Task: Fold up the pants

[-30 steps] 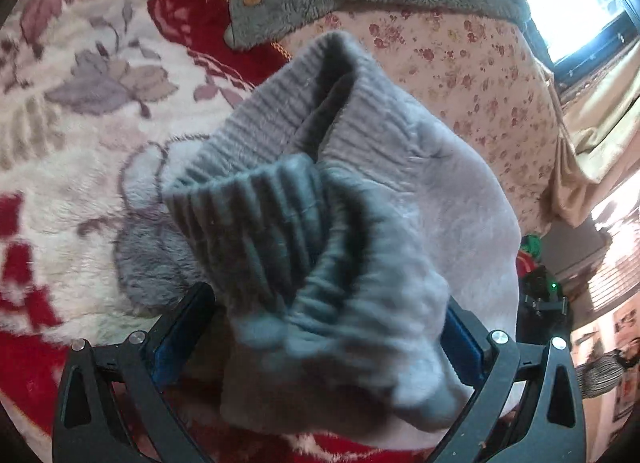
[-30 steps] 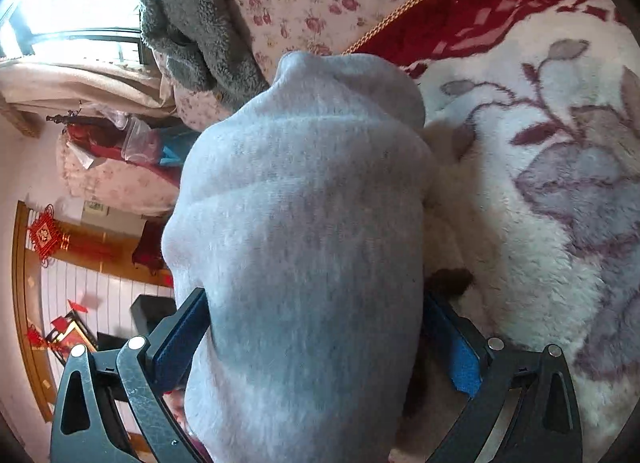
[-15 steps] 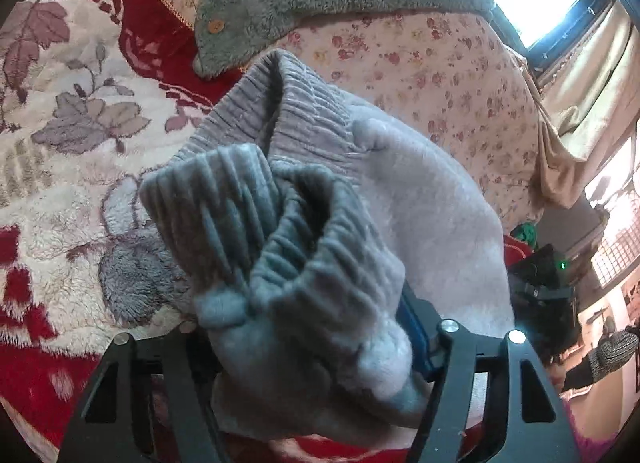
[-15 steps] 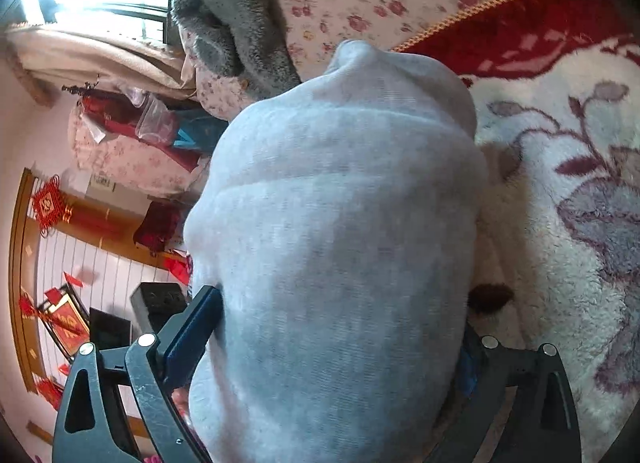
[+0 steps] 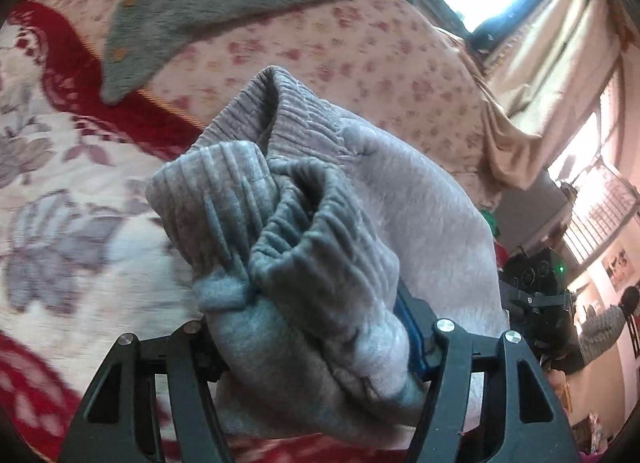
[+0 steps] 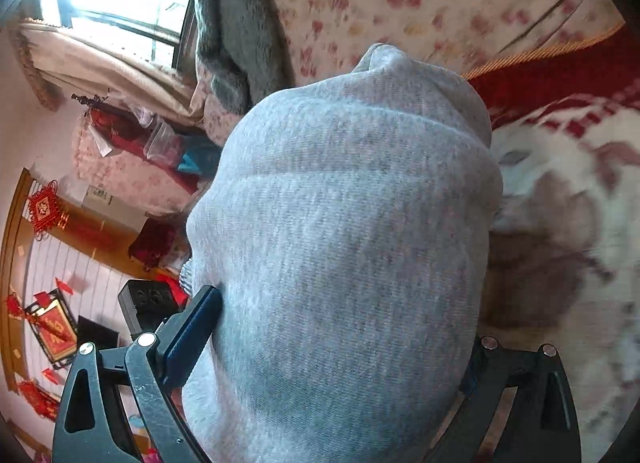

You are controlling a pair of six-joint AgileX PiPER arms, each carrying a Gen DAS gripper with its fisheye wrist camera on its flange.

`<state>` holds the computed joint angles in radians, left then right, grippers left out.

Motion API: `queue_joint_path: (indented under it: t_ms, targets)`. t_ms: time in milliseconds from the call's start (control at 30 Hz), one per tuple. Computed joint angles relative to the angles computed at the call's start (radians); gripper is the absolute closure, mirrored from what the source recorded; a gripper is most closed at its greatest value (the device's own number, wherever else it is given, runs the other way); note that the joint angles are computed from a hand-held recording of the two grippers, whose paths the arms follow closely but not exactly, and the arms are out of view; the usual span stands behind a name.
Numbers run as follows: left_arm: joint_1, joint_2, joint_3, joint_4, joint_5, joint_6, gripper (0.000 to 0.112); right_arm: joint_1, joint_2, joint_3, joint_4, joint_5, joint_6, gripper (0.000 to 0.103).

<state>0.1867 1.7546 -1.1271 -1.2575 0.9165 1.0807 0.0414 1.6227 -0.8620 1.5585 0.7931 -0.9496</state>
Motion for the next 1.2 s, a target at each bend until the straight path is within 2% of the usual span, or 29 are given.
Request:
queue_joint_path:
  t_ms: [267, 333, 467, 533, 633, 733, 933, 1100, 1200]
  targets:
    - [-0.242, -0.013, 0.085, -0.101, -0.132, 0.019, 0.047, -0.268, -0.114, 0.096, -0.192, 0.115, 0.004, 0.003]
    - [-0.303, -0.003, 0.095, -0.115, -0.181, 0.023, 0.047, -0.341, -0.104, 0.115, -0.215, 0.150, -0.034, 0.003]
    - [-0.375, 0.045, 0.097, -0.097, -0.254, -0.005, 0.047, -0.422, -0.034, 0.155, -0.200, 0.166, -0.118, 0.003]
    - [-0.389, 0.052, 0.118, -0.113, -0.288, 0.022, 0.047, -0.419, 0.025, 0.178, -0.176, 0.141, -0.159, 0.003]
    - [-0.386, 0.044, 0.138, -0.136, -0.293, 0.072, 0.047, -0.430, 0.023, 0.200, -0.167, 0.118, -0.215, 0.003]
    - [-0.375, 0.038, 0.144, -0.124, -0.289, 0.065, 0.043, -0.413, -0.010, 0.195, -0.211, 0.067, -0.151, 0.000]
    - [-0.382, -0.033, 0.192, -0.086, -0.358, 0.082, 0.029, -0.388, -0.091, 0.230, -0.255, -0.001, -0.049, 0.000]
    - [-0.359, -0.104, 0.213, 0.000, -0.387, 0.015, 0.019, -0.387, -0.188, 0.245, -0.384, -0.043, 0.104, 0.000]
    - [-0.381, -0.160, 0.233, 0.089, -0.462, -0.047, 0.018, -0.367, -0.273, 0.254, -0.497, -0.088, 0.218, 0.000]
